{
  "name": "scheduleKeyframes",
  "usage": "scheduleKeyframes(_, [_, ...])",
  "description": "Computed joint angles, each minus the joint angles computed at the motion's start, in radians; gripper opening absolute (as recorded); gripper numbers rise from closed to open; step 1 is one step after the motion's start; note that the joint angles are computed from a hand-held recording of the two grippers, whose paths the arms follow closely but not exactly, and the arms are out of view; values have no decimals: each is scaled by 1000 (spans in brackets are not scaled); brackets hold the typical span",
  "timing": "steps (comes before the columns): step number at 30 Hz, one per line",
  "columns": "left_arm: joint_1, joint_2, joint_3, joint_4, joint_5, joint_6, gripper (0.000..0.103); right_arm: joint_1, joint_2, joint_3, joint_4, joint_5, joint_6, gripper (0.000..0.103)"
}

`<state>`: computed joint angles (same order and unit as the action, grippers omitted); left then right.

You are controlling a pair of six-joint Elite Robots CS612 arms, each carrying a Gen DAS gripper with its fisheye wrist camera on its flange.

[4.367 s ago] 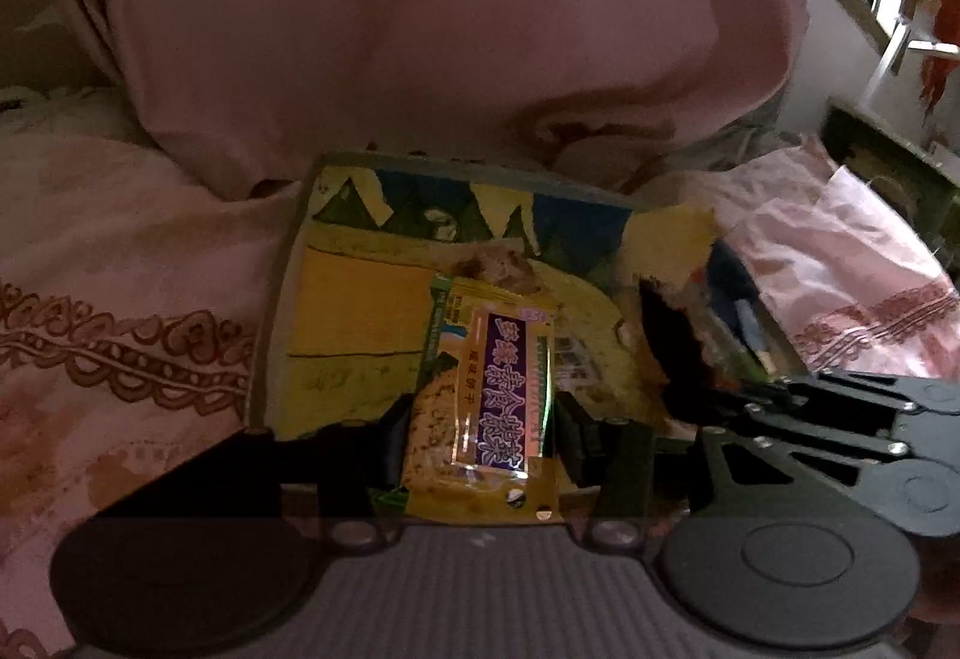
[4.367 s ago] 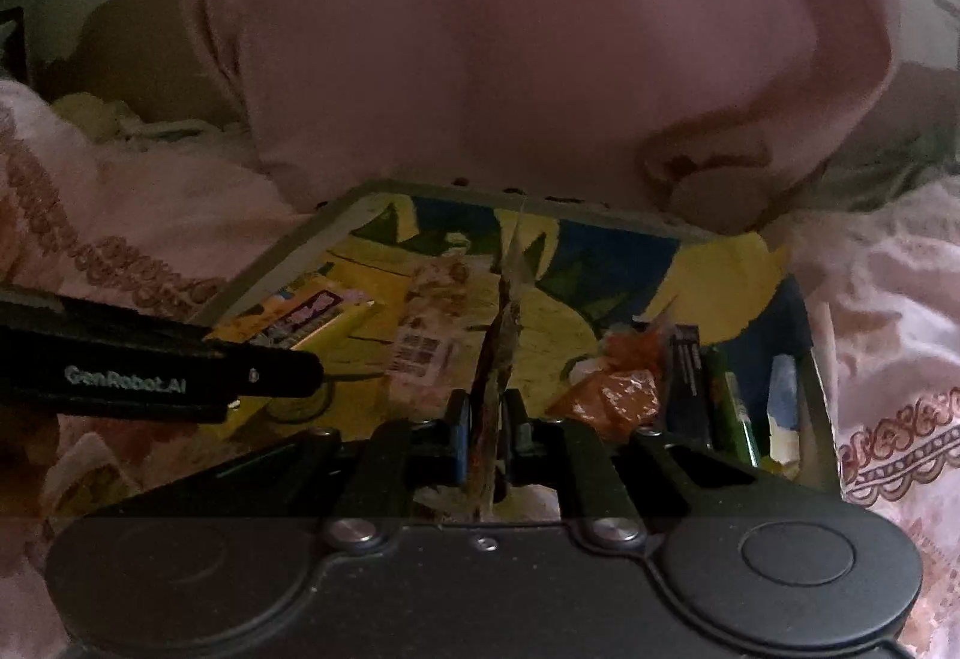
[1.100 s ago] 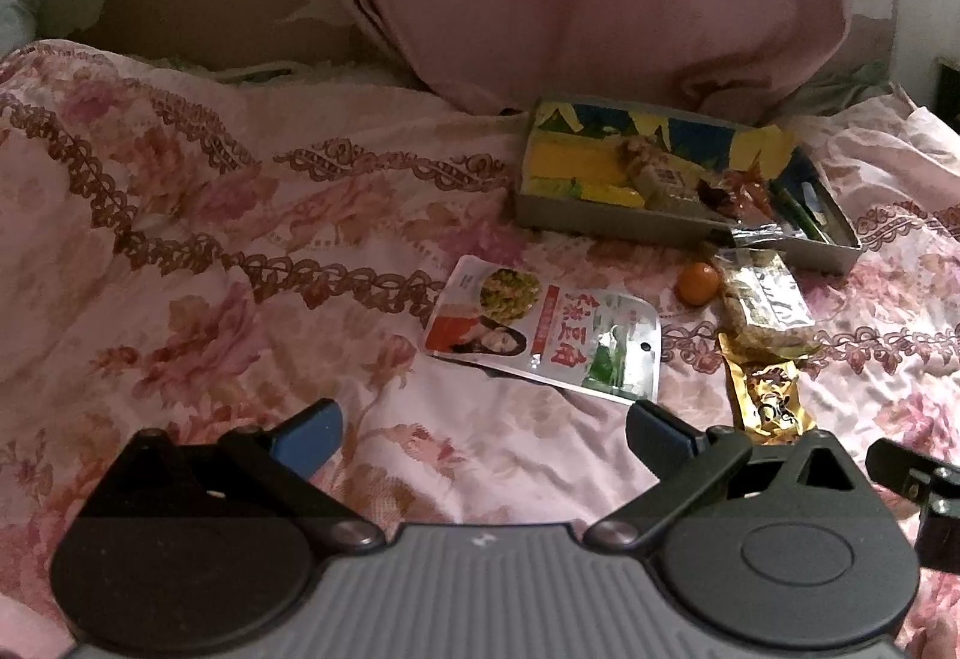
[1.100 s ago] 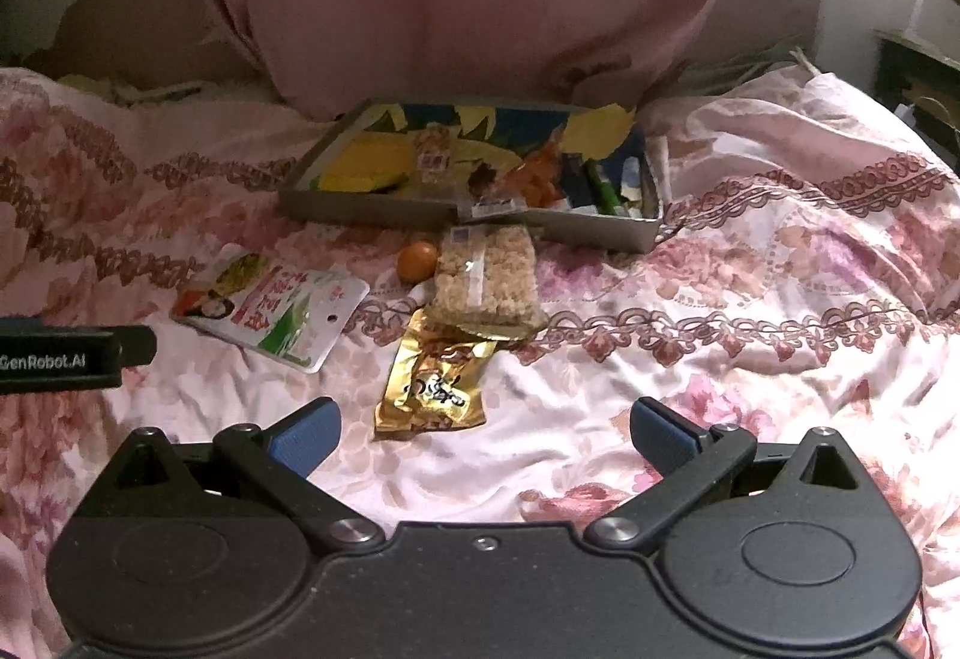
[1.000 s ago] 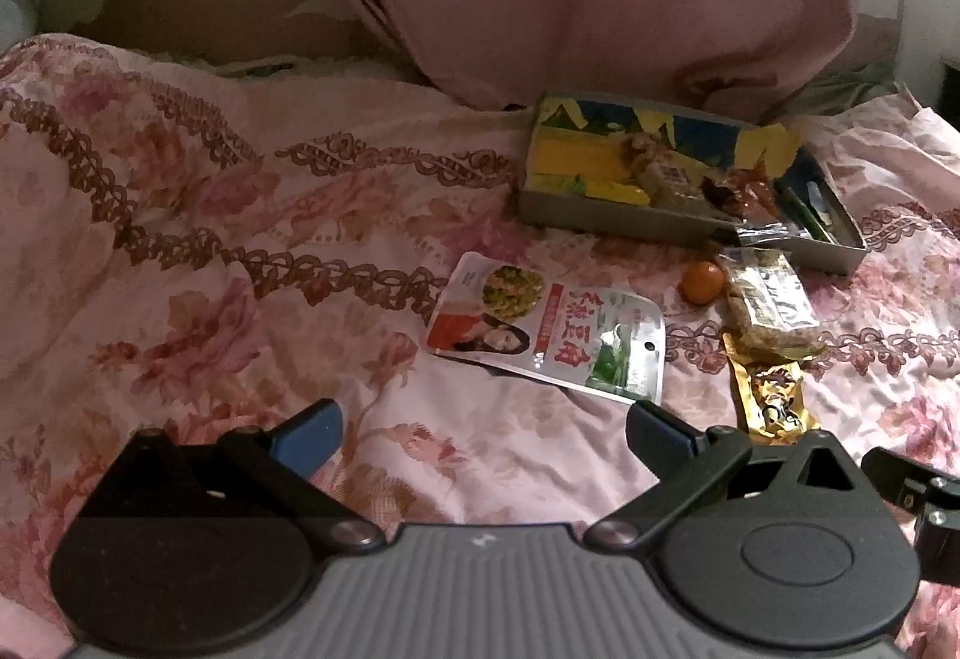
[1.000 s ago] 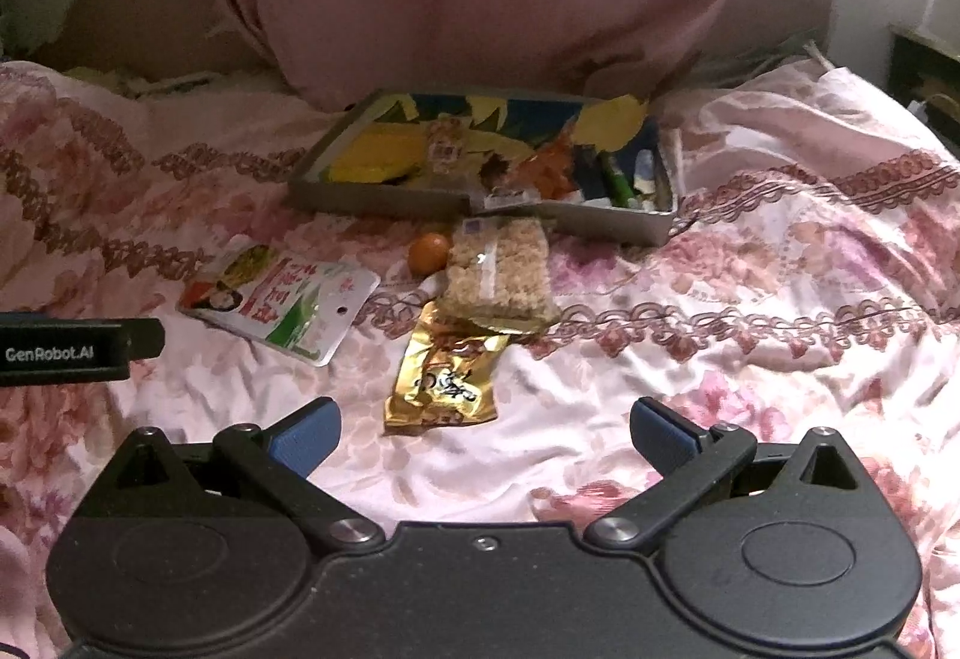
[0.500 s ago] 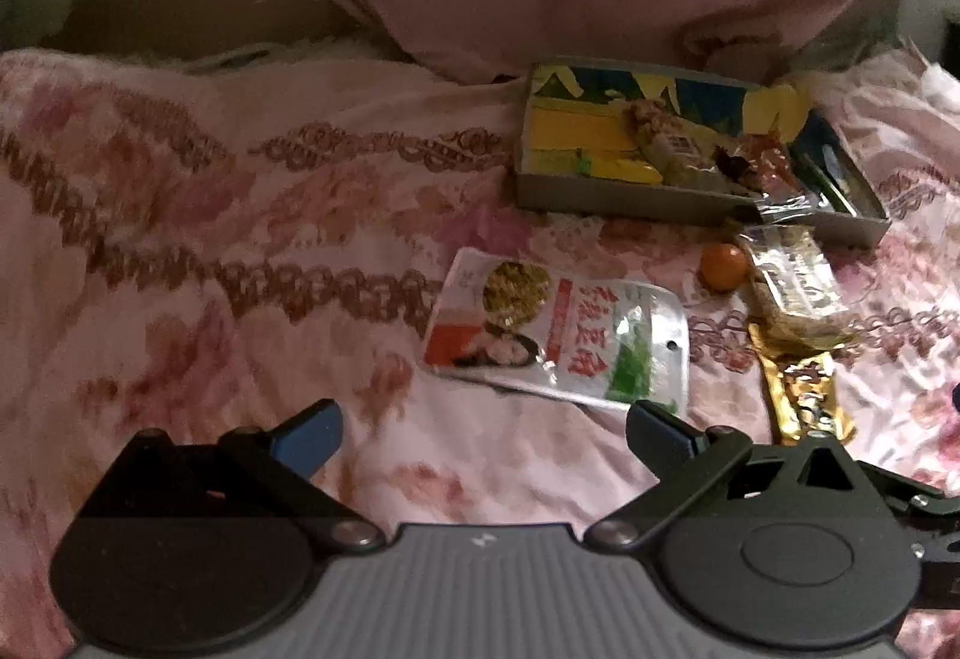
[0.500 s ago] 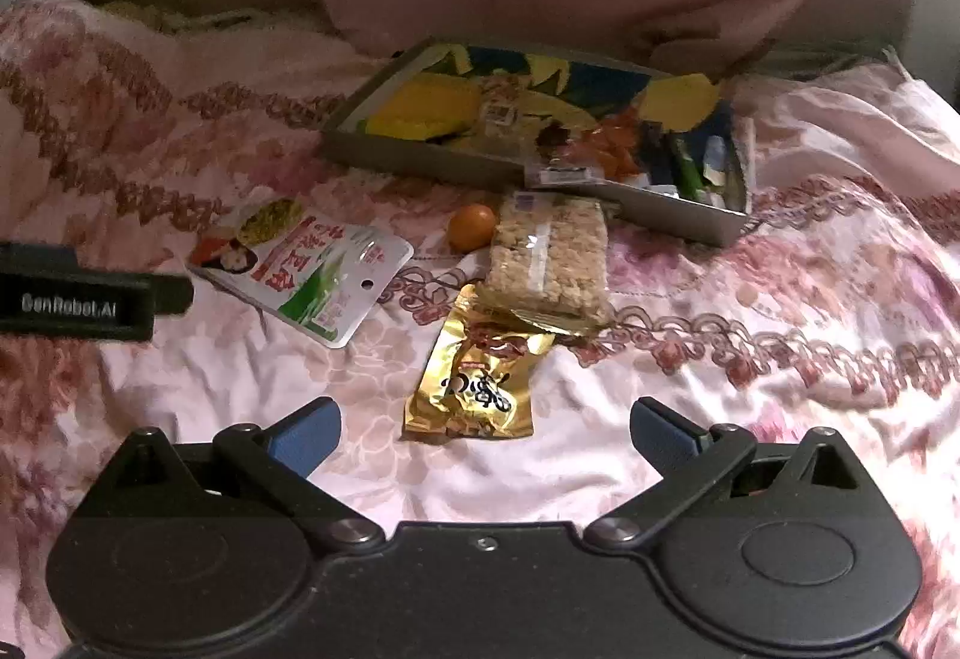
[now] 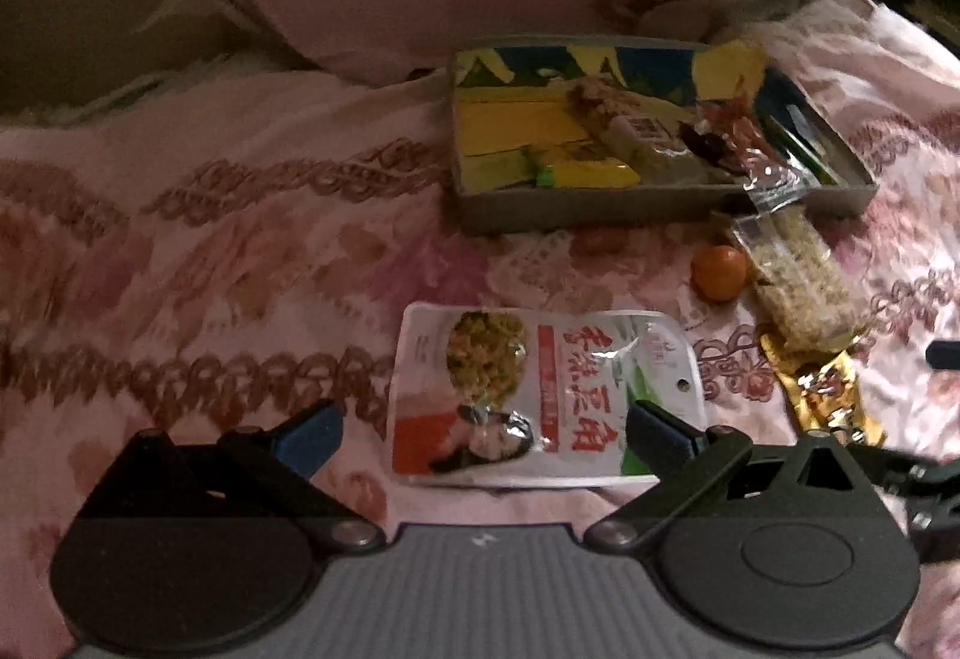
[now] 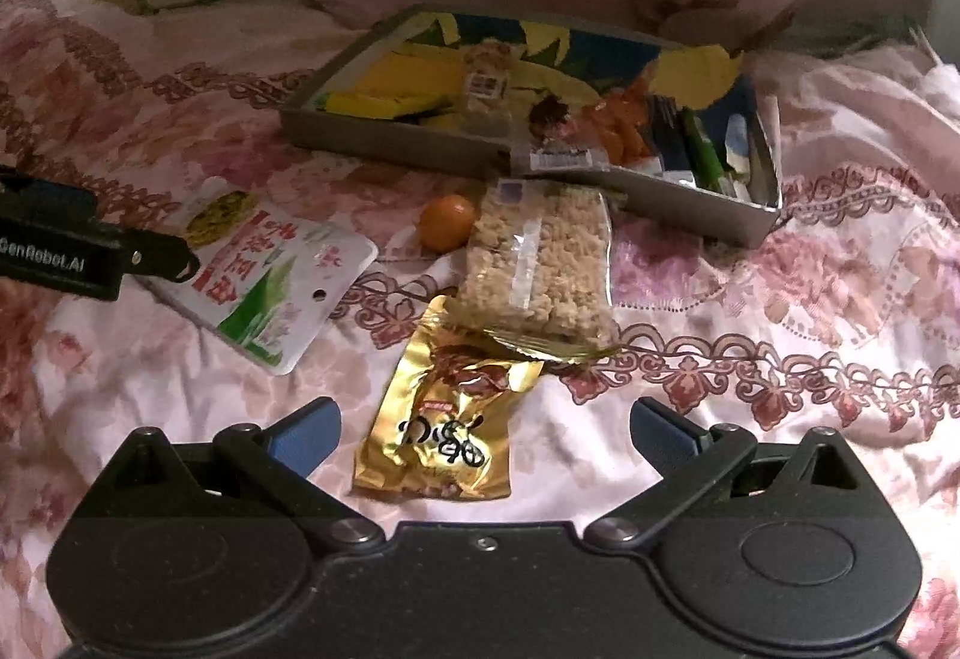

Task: Organize snacks
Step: 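Move both tools toward the white-green bean snack packet and gold candy bag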

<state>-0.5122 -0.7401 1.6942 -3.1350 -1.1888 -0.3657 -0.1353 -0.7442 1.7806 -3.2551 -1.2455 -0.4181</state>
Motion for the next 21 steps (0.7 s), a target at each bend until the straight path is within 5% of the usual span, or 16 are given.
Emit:
scheduleKeyframes(9, [15, 25, -43, 90, -6, -36, 103, 8, 27, -36, 13, -18, 12, 102])
scheduleKeyframes(21, [17, 40, -65, 99, 19, 0, 103, 17, 53, -65, 17, -22, 27, 102])
